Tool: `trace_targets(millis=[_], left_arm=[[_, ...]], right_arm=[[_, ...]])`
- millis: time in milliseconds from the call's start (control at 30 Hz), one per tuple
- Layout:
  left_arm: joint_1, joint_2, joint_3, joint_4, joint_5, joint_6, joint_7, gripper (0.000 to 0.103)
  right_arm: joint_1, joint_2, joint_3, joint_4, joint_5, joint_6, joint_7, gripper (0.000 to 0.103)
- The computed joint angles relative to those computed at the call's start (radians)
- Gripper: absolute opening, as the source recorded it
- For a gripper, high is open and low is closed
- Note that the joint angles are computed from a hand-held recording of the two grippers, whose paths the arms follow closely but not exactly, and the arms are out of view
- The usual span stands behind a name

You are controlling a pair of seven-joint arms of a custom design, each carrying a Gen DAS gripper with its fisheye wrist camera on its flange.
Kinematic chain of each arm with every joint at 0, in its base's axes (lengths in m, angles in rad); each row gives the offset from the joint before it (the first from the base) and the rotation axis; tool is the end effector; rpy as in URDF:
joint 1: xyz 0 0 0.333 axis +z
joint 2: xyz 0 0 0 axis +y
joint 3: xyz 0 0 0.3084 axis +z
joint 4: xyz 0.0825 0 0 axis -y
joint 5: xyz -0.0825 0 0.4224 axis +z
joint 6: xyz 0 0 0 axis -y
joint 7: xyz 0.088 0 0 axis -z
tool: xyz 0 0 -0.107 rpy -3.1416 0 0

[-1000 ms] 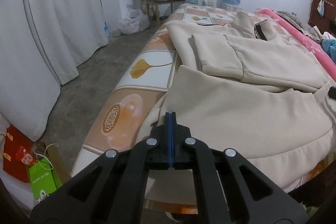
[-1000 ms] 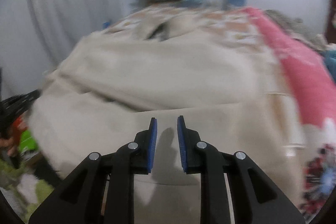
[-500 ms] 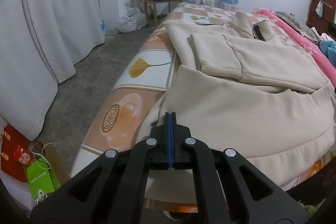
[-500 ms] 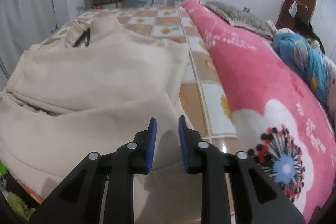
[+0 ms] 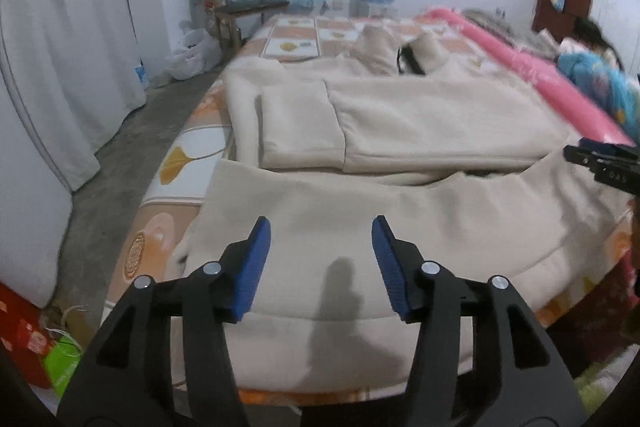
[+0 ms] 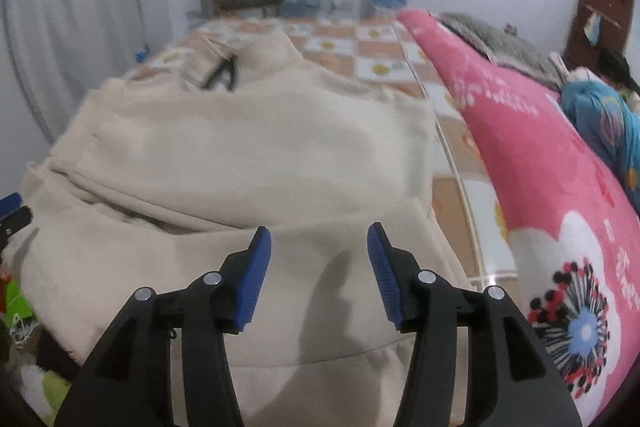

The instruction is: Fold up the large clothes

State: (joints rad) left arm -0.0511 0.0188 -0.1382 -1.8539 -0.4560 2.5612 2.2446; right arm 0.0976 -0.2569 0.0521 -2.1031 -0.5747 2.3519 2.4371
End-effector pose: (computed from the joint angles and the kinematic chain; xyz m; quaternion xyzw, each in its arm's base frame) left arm 0.6413 -0.1155 0.5649 -0.4457 0.8126 -0.3254 0.1875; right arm 0.5544 0.0781 0.5679 -0.5148 0.7842 -0.3068 0.1607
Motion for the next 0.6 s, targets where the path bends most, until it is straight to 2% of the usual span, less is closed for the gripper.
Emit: trace_targets(millis=[67,100,233,300,400,500,600], left_arm=[[-0.007,0.028,0.001,0.021,0.119,-0.001,-0.106,0.056],[-0.008,0.044,0.005,0.038,0.166,-0.012,-0.164,0.056],[0.021,0.068,0.009,0.091,0.078,-0.090,-0.185,0.058],[0.025,0.061,0.009,0.090,0.072,-0.091,-0.189,0.059],[0.032,0.029,0.004,0.066,0.014,-0.093,-0.131,0.065],[0.029,-0.012,0.002,0.036,-0.069,-0.127,-0.017,0.073],[0.010,-0.054,0.000,-0.011,-0.078,-0.161,0.071,0.078]], right_arm=[[-0.010,0.019,0.005,0.014,-0.009,-0.080,0.031,0.057],[-0.009,0.006,-0.005,-0.005,0.006,-0.062,0.037,0.059],[-0.017,-0.037,-0.015,-0.042,0.028,-0.037,0.059,0.059],[-0.010,-0.073,-0.027,-0.076,0.058,0.030,0.044,0.060],[0.009,-0.100,-0.031,-0.101,0.101,0.111,-0.032,0.061],[0.057,-0.111,-0.041,-0.114,0.186,0.170,-0.170,0.073],[0.102,-0.111,-0.047,-0.123,0.280,0.201,-0.294,0.073]])
